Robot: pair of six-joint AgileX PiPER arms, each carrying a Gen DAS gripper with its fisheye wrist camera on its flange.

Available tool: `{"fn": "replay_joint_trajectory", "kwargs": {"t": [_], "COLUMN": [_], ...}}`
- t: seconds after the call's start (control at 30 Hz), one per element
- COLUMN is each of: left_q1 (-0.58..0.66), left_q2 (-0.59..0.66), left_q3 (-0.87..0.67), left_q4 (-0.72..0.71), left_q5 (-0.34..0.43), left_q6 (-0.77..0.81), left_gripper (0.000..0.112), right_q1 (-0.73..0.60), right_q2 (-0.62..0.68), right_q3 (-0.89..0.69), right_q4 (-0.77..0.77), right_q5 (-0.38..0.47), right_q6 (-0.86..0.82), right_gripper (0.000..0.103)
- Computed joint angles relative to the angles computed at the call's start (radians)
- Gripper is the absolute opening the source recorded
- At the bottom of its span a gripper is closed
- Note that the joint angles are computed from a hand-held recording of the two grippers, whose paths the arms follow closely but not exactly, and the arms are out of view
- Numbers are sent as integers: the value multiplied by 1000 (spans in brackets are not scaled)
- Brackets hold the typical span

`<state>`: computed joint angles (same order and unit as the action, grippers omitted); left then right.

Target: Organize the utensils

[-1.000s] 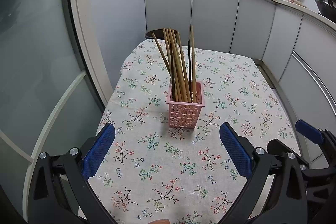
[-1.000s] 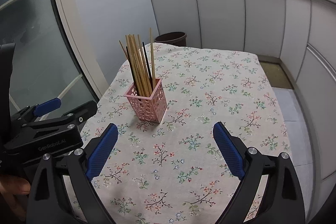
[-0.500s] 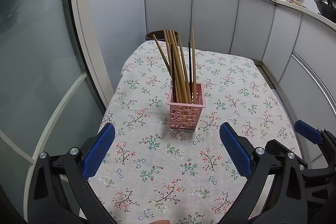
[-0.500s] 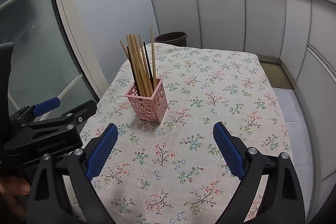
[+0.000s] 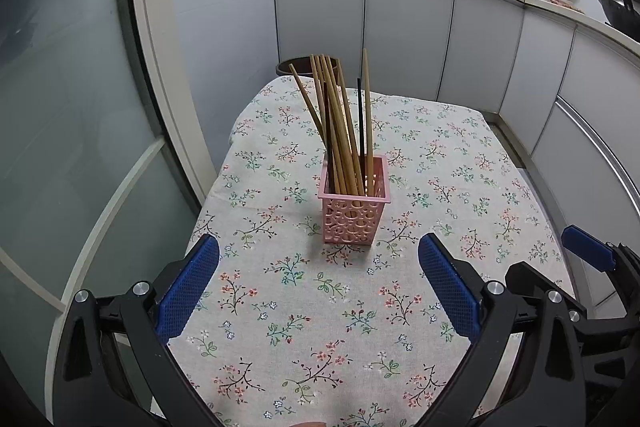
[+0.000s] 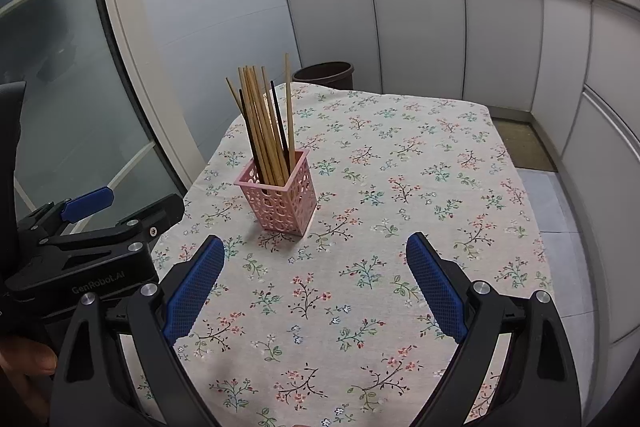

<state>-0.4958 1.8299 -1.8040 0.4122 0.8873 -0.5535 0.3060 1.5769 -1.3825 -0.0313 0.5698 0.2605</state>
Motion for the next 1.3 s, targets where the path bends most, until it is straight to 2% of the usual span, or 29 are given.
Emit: {"fn": "replay_joint_trajectory", "kwargs": {"t": [0.3, 1.3], "left_q1": [-14, -12], "left_q2": [-6, 2], "left_q3": [12, -1], "left_q4": [44, 25], "left_q5": [2, 14], "left_q6": [-38, -23], "left_gripper": [96, 96], "right_q1": [-3, -4], "right_q2": [-2, 2], "right_q3": [-3, -4], "right_q4": [-14, -19], "right_q5": [7, 7], "right_q6": [12, 20], "right_gripper": [90, 90]}}
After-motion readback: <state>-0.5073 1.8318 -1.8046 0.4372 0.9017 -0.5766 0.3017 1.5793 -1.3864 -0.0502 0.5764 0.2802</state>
